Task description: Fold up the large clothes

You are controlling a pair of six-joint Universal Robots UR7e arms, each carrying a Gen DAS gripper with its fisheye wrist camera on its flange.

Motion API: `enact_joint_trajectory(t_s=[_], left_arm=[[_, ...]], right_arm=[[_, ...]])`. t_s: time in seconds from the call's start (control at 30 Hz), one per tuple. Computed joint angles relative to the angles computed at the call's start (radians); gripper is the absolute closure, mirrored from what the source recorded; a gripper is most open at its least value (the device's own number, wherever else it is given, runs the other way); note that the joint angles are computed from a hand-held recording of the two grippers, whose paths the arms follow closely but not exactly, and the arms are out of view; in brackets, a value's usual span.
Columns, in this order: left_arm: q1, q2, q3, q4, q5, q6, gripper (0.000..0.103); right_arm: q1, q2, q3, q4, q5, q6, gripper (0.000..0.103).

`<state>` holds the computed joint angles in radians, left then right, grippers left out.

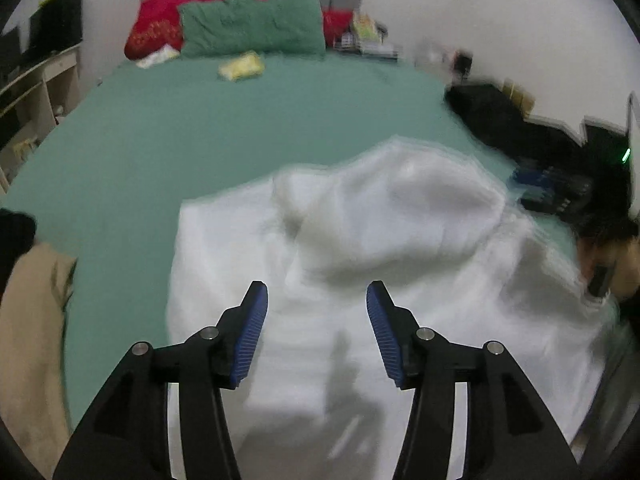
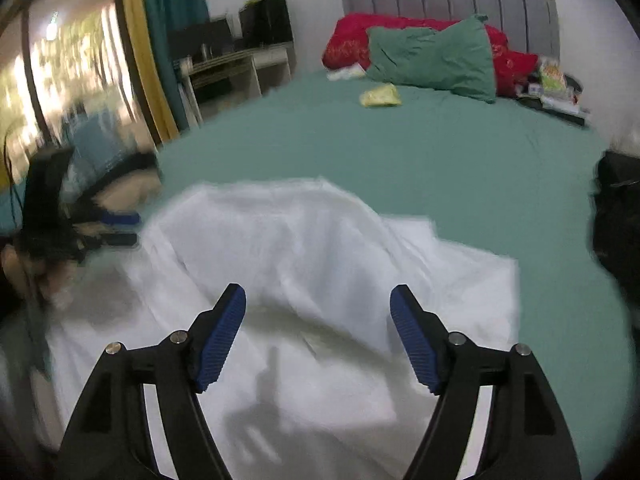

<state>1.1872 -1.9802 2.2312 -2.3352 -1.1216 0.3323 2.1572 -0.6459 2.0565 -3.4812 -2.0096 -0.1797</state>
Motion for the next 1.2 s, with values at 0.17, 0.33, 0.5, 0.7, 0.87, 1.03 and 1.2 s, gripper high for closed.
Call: enact_joint_trajectory(t_s=[0.17,0.33,0.5,0.7,0.87,1.03,1.2], left_arm=[[-0.021,0.150,-0.039,-0.113,-0.054,-0.025,0.048],[0.007,0.267,-0.078,0.019,0.039,-0.158,0.048],[-0.009,0.211,-0.036,0.109,0.098,-0.230,0.048],[-0.093,0.103,0.043,0.015,0.120,-0.239,0.048],[-0.109,0.174,0.046,-0.073,0.051,-0.223,0.048],[-0.106,0.236,0.066,-0.008,0.128,-0.268,0.048],[-0.119,0.191,0.126,-0.036,0.160,-0.217,0.048]], right_arm=[[-0.023,0.107,-0.146,0.104,0.064,0.127,0.056],[0.006,0.150,-0.167,0.265,0.054,0.220,0.101],[0.076,0.169,-0.120,0.261,-0.003,0.327,0.100],[0.156,0.152,-0.101,0.312,-0.065,0.429,0.097],[0.197,0.122,-0.111,0.406,-0.101,0.459,0.074],[0.227,0.097,-0.085,0.307,-0.203,0.469,0.030],[0.171,0.110,-0.096,0.275,-0.295,0.475,0.028]])
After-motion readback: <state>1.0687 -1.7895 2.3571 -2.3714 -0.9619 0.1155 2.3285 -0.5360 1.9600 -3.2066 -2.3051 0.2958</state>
